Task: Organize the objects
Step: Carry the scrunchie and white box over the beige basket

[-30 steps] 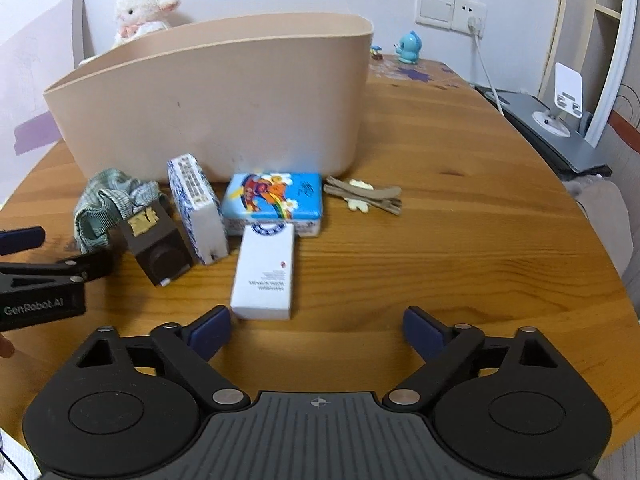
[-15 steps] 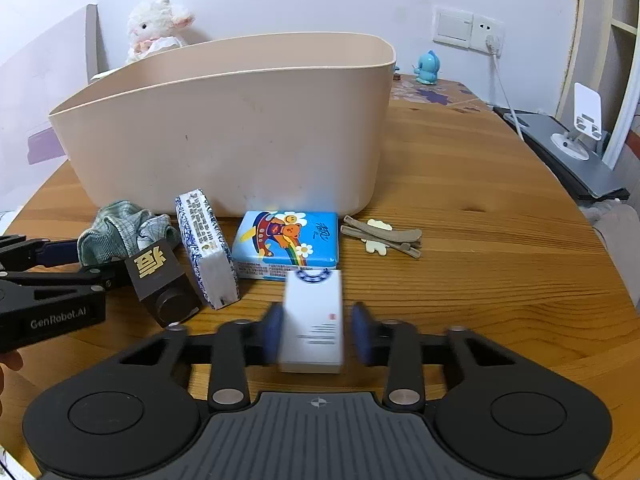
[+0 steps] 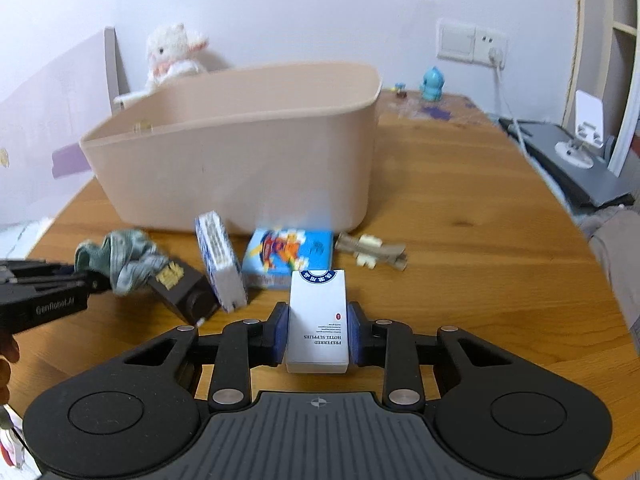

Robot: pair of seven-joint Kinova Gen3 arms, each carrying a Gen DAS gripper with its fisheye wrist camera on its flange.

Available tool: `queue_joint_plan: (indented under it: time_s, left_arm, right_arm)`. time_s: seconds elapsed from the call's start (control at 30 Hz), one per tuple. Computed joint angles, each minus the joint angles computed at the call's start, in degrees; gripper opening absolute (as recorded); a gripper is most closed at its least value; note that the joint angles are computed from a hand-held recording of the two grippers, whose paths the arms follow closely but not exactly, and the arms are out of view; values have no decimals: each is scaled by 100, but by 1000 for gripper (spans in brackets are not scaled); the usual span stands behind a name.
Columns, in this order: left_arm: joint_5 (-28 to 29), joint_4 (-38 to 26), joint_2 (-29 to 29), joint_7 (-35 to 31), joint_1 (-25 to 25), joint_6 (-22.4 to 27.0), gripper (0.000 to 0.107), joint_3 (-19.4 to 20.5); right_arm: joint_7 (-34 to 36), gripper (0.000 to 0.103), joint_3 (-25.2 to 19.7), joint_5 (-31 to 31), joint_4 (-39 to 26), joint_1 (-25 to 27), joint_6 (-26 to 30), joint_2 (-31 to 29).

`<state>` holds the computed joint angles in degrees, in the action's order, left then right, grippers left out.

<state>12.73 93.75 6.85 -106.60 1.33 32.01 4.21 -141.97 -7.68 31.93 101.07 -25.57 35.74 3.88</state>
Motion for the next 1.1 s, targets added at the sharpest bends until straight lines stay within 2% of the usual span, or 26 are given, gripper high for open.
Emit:
queue_joint_plan:
  time_s: [0.3,0.6,0.9,1.1]
  left_arm:
    - [254,34,-337,-116,-62,-51,17,-64]
    - [404,-59,-559,-143,-19,-302,17,-131]
    - [-662,-928,-96,762,232,-455,17,-105]
    - [-1622,-1813,537,1600,671,-59,17,-215]
  right_arm:
    - [-147,28,-160,304,40,229,-76,-486]
    - [-343,28,-285,870,-221,417,-240,-482]
    - [-162,28,-19,1248,-1034,273,-142,28]
    - [400,28,286,904,-1671,124,-46,526]
